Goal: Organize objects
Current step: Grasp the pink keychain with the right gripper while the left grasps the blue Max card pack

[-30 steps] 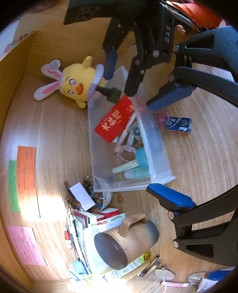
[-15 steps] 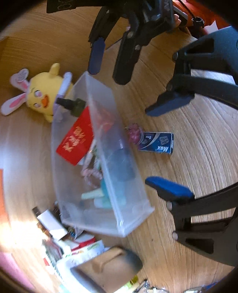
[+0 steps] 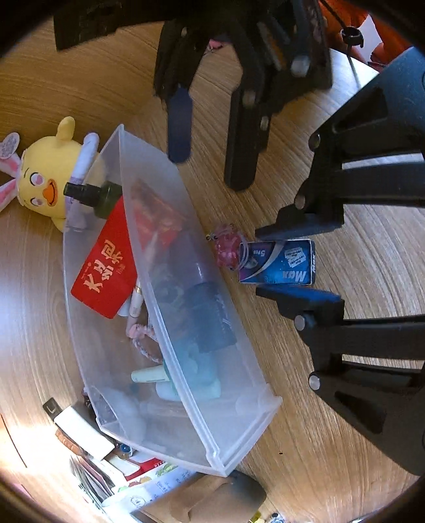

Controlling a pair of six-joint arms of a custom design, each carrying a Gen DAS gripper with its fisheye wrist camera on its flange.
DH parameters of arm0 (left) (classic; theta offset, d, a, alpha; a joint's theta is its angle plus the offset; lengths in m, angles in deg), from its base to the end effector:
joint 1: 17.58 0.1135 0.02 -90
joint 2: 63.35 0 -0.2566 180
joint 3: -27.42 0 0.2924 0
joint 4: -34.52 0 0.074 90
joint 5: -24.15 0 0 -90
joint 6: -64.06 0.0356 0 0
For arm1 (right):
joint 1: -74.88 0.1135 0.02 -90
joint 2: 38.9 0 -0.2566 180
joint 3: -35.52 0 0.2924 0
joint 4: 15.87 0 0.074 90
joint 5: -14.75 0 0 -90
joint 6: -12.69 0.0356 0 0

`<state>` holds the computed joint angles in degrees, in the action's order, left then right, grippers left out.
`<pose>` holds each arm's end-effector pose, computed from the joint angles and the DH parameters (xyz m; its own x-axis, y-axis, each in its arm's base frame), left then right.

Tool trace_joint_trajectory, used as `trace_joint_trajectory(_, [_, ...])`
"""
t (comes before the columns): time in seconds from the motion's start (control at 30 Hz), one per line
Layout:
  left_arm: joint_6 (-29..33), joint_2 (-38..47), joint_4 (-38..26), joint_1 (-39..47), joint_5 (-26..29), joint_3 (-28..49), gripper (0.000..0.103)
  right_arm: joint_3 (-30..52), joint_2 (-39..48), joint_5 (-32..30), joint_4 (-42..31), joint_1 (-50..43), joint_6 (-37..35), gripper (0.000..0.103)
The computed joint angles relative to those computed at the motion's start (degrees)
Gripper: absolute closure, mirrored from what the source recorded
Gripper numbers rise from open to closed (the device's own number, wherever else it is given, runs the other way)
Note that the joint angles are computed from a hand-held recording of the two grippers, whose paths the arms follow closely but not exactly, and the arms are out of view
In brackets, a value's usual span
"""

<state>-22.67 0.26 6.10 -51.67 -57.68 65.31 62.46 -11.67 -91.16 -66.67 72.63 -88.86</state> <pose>0.1904 -0.1350 0.1279 -0.6345 0.4976 -0.5914 0.6610 0.7459 -0.0816 0.1525 0.0038 0.1452 -0.7349 -0.1638 -0.6581 -0.2873 0.9542 0.0832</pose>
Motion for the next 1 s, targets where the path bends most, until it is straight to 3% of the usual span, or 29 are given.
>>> trace_joint_trajectory(0.17, [2.56, -3.48, -0.53, 5.46, 2.73, -1.45, 0.076, 0.89, 8.89, 3.45, 5.93, 5.0, 2.59, 0.055])
trace_joint_trajectory(0.4, [2.0, -9.07, -0.97, 10.51, 6.62, -4.23, 0.076, 2.38, 17.9, 7.07, 12.29, 10.1, 5.26, 0.06])
trace_joint_trajectory(0.47, [1.81, -10.08, -1.11, 11.13, 7.46, -4.62, 0.076, 2.49, 19.8, 8.74, 13.92, 11.97, 5.98, 0.07])
trace_joint_trajectory(0.63, [1.54, -12.65, -1.22, 10.92, 6.82, -5.64, 0.076, 1.24, 18.95, 13.02, 16.42, 15.51, 6.64, 0.092])
trace_joint_trajectory(0.8, [1.17, -14.19, -1.43, 11.26, 6.56, -6.16, 0.076, 0.69, 17.44, 13.16, 16.6, 15.99, 6.77, 0.093])
trace_joint_trajectory(1.0, [-0.39, -17.29, -3.08, 10.88, 5.82, -6.19, 0.076, -0.43, 7.22, 10.57, 10.77, 14.5, 6.99, 0.093])
